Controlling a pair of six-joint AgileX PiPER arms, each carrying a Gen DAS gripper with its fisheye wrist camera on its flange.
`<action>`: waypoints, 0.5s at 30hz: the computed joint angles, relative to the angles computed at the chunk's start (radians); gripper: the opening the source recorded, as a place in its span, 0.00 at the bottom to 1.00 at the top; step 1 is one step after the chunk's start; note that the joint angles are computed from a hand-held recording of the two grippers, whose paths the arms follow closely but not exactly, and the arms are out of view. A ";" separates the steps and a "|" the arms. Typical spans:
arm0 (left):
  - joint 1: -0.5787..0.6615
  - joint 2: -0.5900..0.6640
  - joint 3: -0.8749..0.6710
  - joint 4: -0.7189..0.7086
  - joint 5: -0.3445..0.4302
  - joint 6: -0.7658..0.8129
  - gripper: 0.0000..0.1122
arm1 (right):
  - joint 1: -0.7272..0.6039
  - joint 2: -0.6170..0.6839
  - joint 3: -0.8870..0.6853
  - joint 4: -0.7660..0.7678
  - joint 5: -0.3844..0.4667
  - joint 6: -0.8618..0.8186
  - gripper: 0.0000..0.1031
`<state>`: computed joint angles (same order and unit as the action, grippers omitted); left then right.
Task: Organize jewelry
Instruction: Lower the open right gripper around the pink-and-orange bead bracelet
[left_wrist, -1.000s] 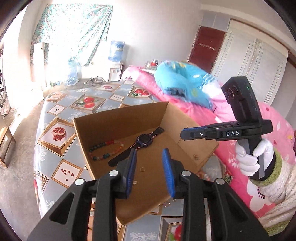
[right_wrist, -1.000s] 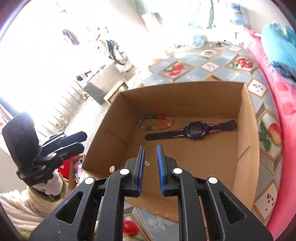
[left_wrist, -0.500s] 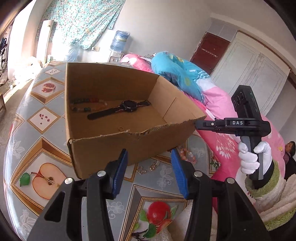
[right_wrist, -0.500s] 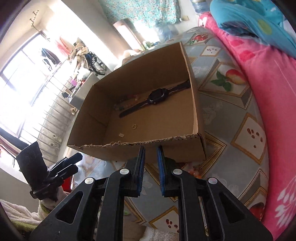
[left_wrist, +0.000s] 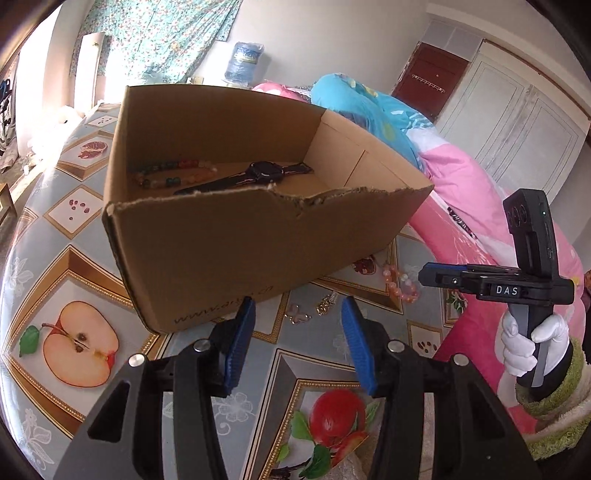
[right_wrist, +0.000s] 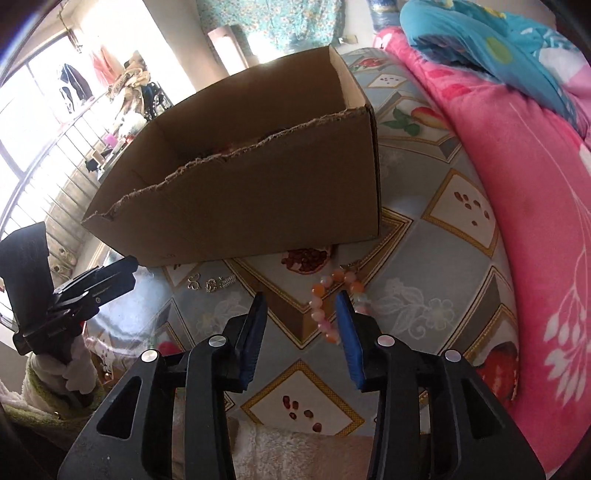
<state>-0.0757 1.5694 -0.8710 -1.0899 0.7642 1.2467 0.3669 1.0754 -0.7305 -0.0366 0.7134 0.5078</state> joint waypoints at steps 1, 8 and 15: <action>-0.024 0.000 0.006 0.018 -0.035 -0.014 0.42 | 0.030 0.008 0.006 -0.050 -0.004 0.044 0.37; -0.115 -0.032 0.066 0.046 -0.149 -0.010 0.42 | 0.033 0.102 0.023 -0.002 -0.060 -0.034 0.37; -0.135 -0.039 0.083 0.056 -0.189 -0.011 0.43 | 0.077 0.055 0.060 0.104 -0.068 -0.084 0.38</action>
<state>-0.2106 1.5304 -0.7879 -1.0341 0.5753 1.2352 0.4441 1.1305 -0.6702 0.0673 0.6456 0.4243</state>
